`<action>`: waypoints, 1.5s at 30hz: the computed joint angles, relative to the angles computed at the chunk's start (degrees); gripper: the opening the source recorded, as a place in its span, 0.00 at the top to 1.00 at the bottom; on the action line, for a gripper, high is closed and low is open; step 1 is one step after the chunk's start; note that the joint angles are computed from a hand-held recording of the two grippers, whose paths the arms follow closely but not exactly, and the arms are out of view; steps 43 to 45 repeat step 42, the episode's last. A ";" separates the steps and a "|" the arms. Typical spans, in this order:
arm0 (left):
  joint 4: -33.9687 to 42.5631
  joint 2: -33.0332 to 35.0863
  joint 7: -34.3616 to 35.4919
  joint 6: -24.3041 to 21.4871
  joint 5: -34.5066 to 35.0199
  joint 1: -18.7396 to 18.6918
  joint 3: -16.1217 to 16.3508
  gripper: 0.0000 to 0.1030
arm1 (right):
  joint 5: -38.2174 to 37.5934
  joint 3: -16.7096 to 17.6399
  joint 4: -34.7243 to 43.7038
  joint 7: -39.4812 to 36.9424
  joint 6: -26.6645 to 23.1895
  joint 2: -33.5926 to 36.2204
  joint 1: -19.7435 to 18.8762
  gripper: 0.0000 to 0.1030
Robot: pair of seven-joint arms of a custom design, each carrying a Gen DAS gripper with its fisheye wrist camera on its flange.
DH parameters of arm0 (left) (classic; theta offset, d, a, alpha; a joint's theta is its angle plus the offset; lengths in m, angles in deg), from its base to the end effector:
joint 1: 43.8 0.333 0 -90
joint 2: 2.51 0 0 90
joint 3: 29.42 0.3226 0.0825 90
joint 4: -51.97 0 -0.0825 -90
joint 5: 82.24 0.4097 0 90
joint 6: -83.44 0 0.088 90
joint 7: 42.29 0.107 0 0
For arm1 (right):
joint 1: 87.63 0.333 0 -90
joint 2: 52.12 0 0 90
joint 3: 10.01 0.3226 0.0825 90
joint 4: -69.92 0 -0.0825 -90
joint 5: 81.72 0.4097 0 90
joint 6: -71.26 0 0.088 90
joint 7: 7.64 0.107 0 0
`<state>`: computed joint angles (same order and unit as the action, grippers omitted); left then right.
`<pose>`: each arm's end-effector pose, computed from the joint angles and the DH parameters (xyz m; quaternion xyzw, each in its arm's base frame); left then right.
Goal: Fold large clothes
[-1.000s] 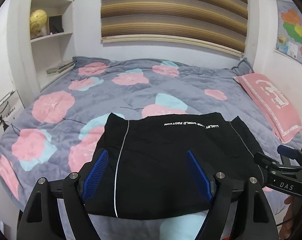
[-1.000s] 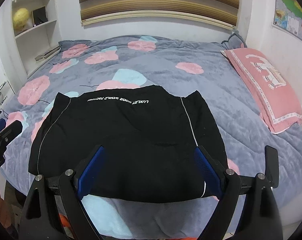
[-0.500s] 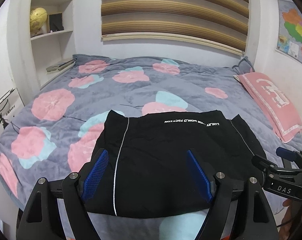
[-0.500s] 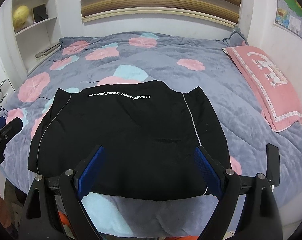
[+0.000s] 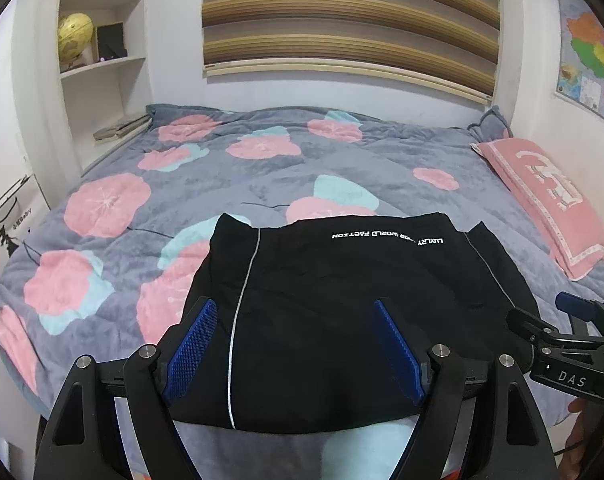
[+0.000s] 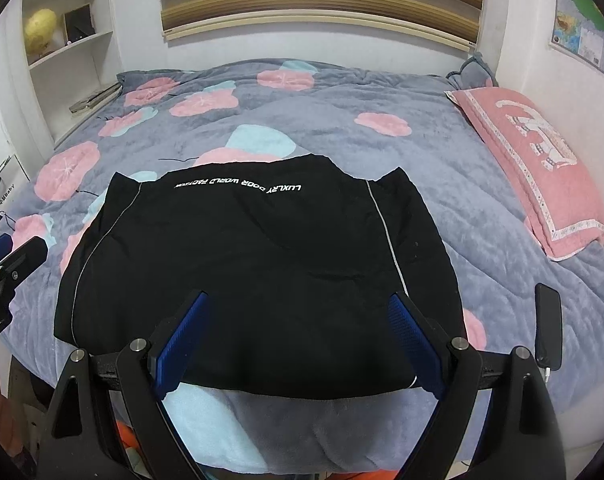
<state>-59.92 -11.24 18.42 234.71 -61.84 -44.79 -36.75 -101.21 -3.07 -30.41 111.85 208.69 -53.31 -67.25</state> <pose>0.5805 -0.0992 0.6430 -0.6771 0.5996 -0.2922 0.3109 0.5595 0.2871 0.6445 -0.7037 0.6147 -0.2362 0.2667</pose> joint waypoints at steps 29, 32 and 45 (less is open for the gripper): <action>1.16 0.85 -1.60 -1.78 2.44 -0.45 -0.68 0.21 | 1.77 -0.53 0.19 -2.57 0.16 0.74 -0.21 0.11; 1.32 1.18 -1.69 -1.85 3.03 -0.45 -0.68 0.21 | 2.12 -0.59 0.23 -2.95 0.26 0.83 -0.23 0.11; 0.84 1.25 -4.98 -0.91 9.80 0.32 -1.55 0.21 | 4.01 -1.15 0.66 -5.60 0.21 1.69 -0.47 0.11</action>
